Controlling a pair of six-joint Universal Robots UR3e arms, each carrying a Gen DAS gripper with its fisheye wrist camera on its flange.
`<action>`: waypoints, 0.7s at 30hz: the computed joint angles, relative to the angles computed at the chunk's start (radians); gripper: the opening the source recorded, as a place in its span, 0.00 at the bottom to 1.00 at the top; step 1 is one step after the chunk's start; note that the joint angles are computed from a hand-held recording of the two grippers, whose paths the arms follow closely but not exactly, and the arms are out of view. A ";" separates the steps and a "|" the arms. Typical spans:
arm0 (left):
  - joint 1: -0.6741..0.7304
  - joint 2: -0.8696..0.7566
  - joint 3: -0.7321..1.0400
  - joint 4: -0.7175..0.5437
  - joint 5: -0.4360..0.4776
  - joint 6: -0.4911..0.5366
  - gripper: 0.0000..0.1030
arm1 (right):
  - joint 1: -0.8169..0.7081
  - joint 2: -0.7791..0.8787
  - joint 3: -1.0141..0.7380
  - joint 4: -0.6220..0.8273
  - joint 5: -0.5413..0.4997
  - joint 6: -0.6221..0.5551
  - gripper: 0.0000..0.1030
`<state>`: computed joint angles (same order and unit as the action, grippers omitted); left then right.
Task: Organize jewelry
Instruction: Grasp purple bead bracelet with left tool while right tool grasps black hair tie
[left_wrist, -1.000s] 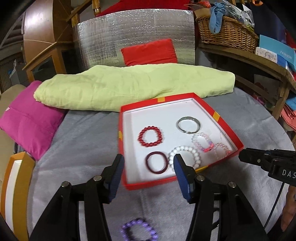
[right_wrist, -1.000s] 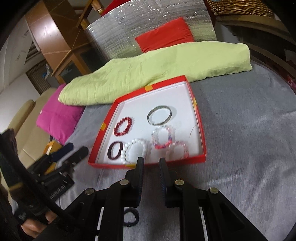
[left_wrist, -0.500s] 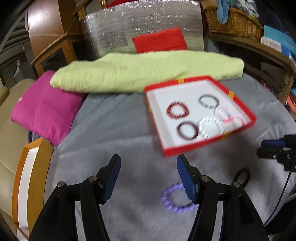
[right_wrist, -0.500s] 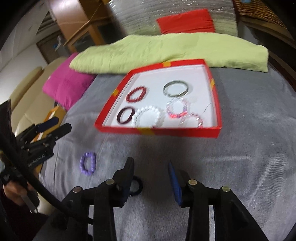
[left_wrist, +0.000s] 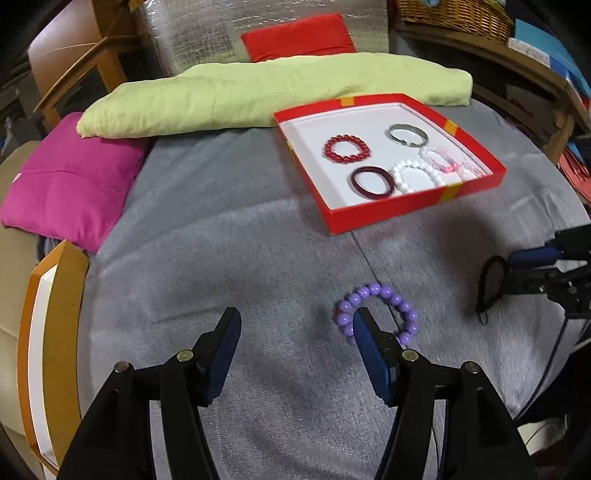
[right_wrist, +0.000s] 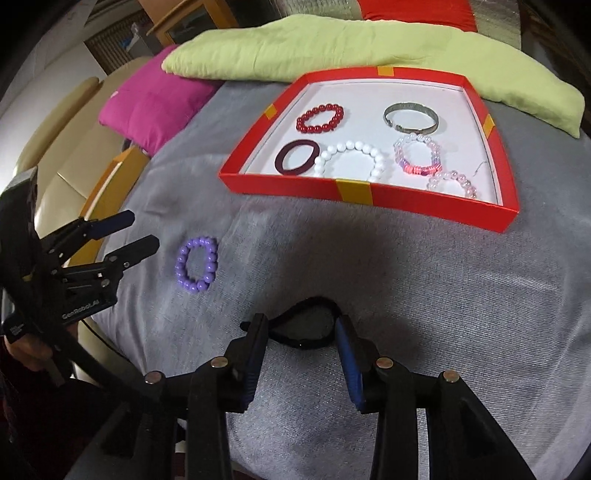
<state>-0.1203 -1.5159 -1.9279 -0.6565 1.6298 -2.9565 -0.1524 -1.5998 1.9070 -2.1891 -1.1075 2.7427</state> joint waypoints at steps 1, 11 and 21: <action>-0.003 -0.002 -0.001 0.002 -0.003 0.006 0.62 | -0.001 0.000 0.005 -0.010 -0.005 0.008 0.40; 0.007 -0.013 -0.011 0.001 -0.042 0.024 0.60 | -0.027 0.003 0.033 -0.073 -0.032 -0.001 0.36; 0.009 -0.072 0.018 -0.001 -0.052 0.005 0.59 | 0.039 0.035 0.072 -0.217 -0.135 0.040 0.20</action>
